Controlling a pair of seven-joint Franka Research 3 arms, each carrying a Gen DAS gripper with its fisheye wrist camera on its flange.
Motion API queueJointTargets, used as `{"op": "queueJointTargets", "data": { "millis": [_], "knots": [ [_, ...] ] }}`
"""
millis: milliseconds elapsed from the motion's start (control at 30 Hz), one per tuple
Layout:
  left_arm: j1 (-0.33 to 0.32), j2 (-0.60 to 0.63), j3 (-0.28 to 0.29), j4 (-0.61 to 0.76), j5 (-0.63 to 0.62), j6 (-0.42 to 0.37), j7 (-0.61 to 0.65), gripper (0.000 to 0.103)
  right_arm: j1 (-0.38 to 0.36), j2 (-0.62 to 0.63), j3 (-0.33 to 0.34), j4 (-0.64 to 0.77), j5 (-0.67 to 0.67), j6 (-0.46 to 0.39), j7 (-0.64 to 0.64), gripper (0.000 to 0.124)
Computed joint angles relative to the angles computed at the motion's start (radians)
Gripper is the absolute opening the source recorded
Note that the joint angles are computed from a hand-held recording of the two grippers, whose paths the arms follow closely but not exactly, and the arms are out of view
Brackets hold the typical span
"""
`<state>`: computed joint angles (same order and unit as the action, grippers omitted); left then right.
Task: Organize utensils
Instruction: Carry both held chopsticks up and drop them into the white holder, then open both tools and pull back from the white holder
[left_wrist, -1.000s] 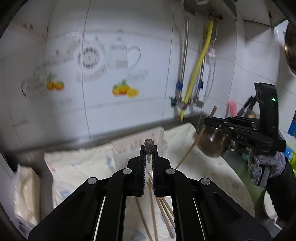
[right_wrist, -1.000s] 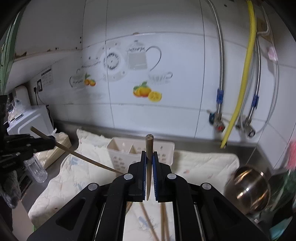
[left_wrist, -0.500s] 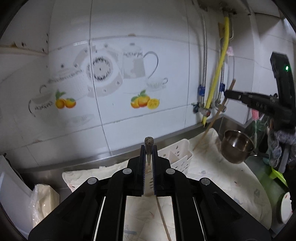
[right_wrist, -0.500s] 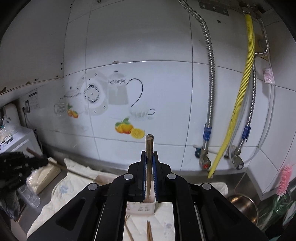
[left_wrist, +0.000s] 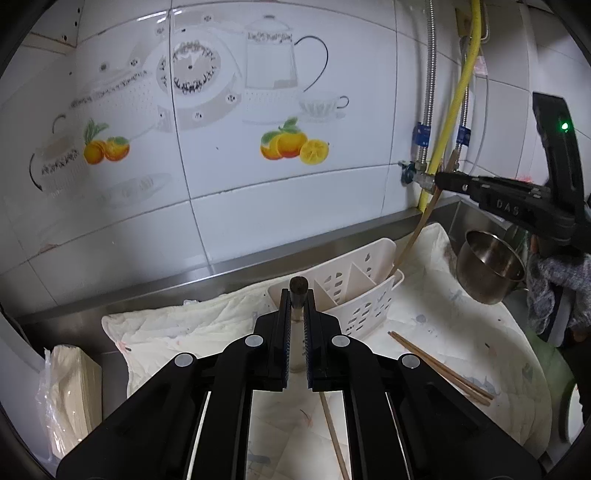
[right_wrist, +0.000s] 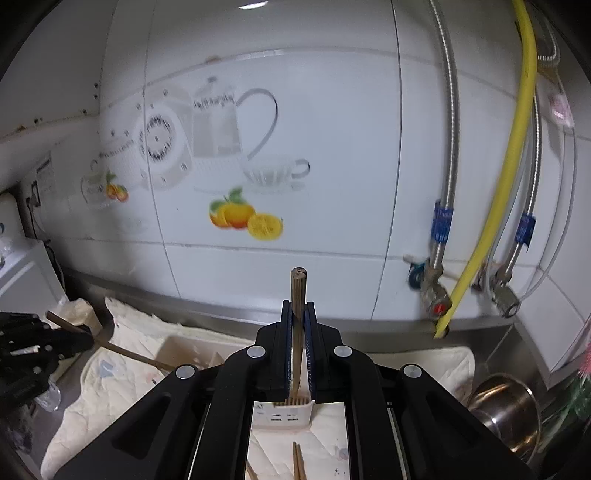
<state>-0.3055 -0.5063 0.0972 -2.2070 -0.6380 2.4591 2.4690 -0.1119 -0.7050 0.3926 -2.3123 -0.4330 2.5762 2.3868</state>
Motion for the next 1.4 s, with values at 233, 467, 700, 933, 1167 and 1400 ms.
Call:
{"op": "queueJointTargets", "data": {
  "millis": [233,467,700,933,1167,1400],
  "knots": [
    [0.009,0.014,-0.006,0.004,0.008,-0.006,-0.020,0.006,0.012,0.017,-0.013,-0.027,0.012,-0.007,0.004,0.006],
    [0.013,0.013,-0.005,0.006,0.002,-0.011,-0.026,0.007,0.018,0.019,-0.025,-0.036,0.015,-0.007,0.013,0.006],
    [0.014,-0.008,0.004,-0.009,-0.013,-0.008,-0.022,0.017,0.018,0.003,-0.026,-0.041,0.016,-0.011,0.018,0.008],
    [0.011,-0.088,0.022,-0.079,-0.011,0.015,-0.023,0.042,0.019,-0.070,-0.018,-0.068,0.023,-0.029,0.025,0.034],
    [0.000,-0.193,0.063,-0.192,0.003,0.017,-0.053,0.059,0.050,-0.195,-0.004,-0.155,0.075,-0.040,0.032,0.053],
    [0.018,-0.269,0.094,-0.308,0.039,0.014,-0.107,0.063,0.109,-0.315,0.049,-0.262,0.147,-0.084,0.047,0.060]
  ]
}}
